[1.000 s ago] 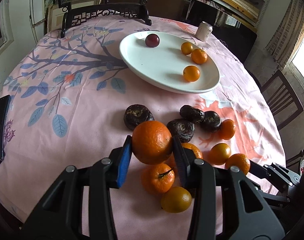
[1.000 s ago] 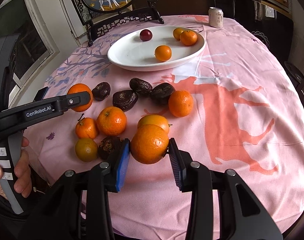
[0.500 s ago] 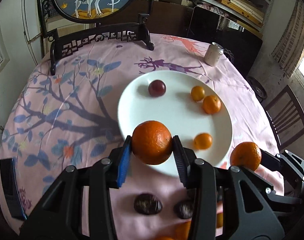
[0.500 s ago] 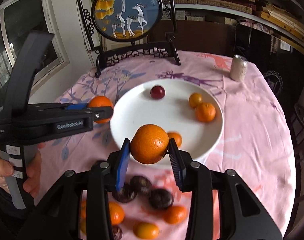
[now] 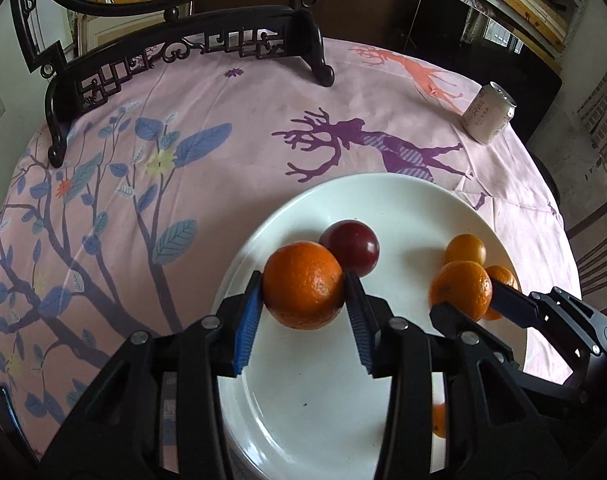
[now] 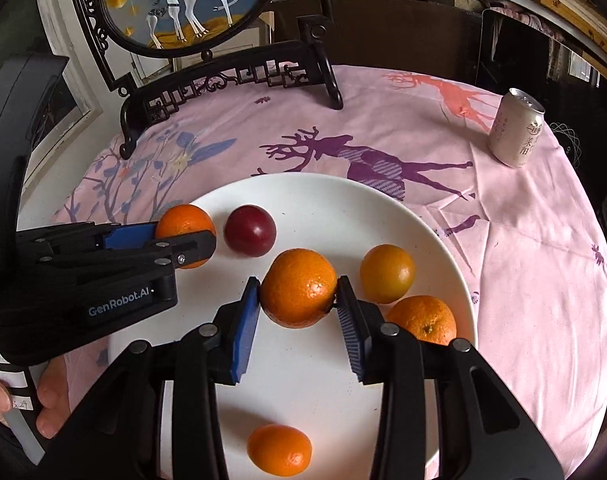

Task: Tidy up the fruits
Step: 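Lower both held oranges onto the white plate and open both tools, then grasp a yellow-orange fruit with the right tool while the left tool grasps a stemmed tangerine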

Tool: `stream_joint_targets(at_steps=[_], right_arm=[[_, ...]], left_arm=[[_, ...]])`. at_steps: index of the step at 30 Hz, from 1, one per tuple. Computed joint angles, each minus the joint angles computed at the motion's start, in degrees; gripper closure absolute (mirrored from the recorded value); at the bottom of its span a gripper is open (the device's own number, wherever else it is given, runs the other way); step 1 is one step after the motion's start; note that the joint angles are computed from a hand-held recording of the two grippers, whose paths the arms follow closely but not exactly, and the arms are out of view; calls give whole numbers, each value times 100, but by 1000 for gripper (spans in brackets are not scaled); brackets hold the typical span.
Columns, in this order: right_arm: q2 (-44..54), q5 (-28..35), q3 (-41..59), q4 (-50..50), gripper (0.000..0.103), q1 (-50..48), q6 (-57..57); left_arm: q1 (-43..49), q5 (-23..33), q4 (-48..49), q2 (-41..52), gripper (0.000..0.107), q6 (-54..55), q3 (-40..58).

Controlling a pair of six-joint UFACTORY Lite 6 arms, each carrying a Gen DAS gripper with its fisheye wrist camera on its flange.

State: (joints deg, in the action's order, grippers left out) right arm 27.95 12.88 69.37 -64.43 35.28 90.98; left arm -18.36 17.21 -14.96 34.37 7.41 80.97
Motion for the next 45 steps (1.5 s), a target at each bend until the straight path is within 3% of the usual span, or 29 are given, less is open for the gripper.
stream_joint_targets(at_steps=[2,3,4,5,8,11,13,15,18,21,23,25,35,45], right_arm=[[126,90,176,318,63,13,-396],[227,172,297,487,55,25,-613],[273,314,369,425,41,72,-590],[257,530,389,140,39,154,-327],[-90,922,154,61,39,368,-269],[-788,1172,-463,348,38,728,-234],[-1339,1337,-1019,533,38,1122,-73],[-1854,1486,-1606,445,38,1657,531],[-2290,2123,-2227,99,31,2731,1912],[-2233,3096,-2382,118,12,3807,3033],[-2258,3397,-2451,169,10,4268,3526],[-2409,3451,-2589,193,10,4516,3849],[-2453,4004,-2417,607,10,5135,3968],[-2463,4268,-2627,1036,10,5760,4342]], left_arm=[[26,57,-29,128,64,-3,154],[40,36,-96,134,61,45,170],[44,-2,-125,71,47,61,136],[47,-70,-171,-65,35,91,34],[49,-338,-493,-829,28,459,-636],[131,-338,-1631,-1940,24,1756,-1684],[170,-347,-2338,-2868,14,2582,-2611],[111,-517,-2581,-3912,13,2936,-3633],[-37,-597,-2023,-5564,11,2439,-5037],[-58,-325,-1091,-7109,9,1340,-6096],[-95,-69,-303,-7914,9,442,-6555],[-64,262,-167,-8438,9,270,-6803],[-496,1077,1037,-9790,9,-1139,-7273],[-310,1467,897,-10414,9,-865,-7671]])
